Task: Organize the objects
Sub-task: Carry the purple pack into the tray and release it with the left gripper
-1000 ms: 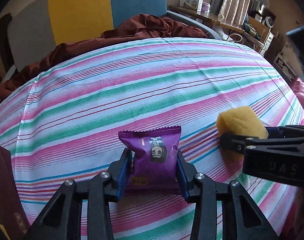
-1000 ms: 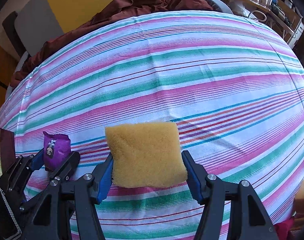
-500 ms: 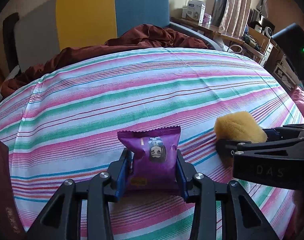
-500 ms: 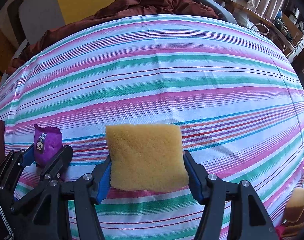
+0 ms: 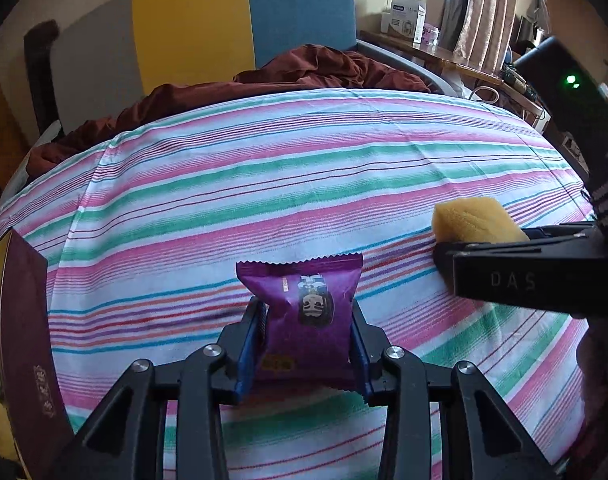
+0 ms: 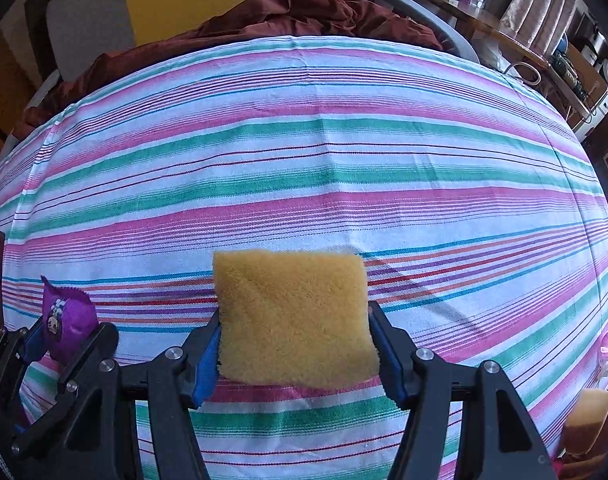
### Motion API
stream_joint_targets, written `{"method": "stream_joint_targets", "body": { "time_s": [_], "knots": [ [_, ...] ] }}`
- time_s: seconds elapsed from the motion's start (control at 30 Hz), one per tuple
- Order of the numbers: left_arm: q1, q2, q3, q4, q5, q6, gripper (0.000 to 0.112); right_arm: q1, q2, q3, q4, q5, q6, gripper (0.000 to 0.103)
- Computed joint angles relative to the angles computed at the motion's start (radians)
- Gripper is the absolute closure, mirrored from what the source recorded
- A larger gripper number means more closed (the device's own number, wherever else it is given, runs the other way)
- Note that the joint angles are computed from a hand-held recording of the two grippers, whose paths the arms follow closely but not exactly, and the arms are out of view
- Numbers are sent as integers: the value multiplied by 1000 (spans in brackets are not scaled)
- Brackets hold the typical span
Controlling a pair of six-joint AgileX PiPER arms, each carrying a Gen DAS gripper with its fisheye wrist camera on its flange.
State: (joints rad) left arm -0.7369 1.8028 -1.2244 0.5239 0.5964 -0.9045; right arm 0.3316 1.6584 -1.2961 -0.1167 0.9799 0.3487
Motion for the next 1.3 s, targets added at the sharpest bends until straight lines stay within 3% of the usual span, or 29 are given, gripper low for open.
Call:
{"method": "stream_joint_targets", "body": {
  "time_s": [0.27,0.33,0.77,1.3],
  "knots": [
    [-67,-193,147,76,44,-124,72,52,12,-7,-44,-17,55,37],
    [-95,-250,172,118,72,-162,72,48,-52,65,-48,-28,51,37],
    [-178,-520,284,264,240,-282,74,101,-51,84,-116,-64,128,37],
    [-125,-745,397,245,281,-273,74,102,-45,132,-160,-143,155,37]
  ]
}}
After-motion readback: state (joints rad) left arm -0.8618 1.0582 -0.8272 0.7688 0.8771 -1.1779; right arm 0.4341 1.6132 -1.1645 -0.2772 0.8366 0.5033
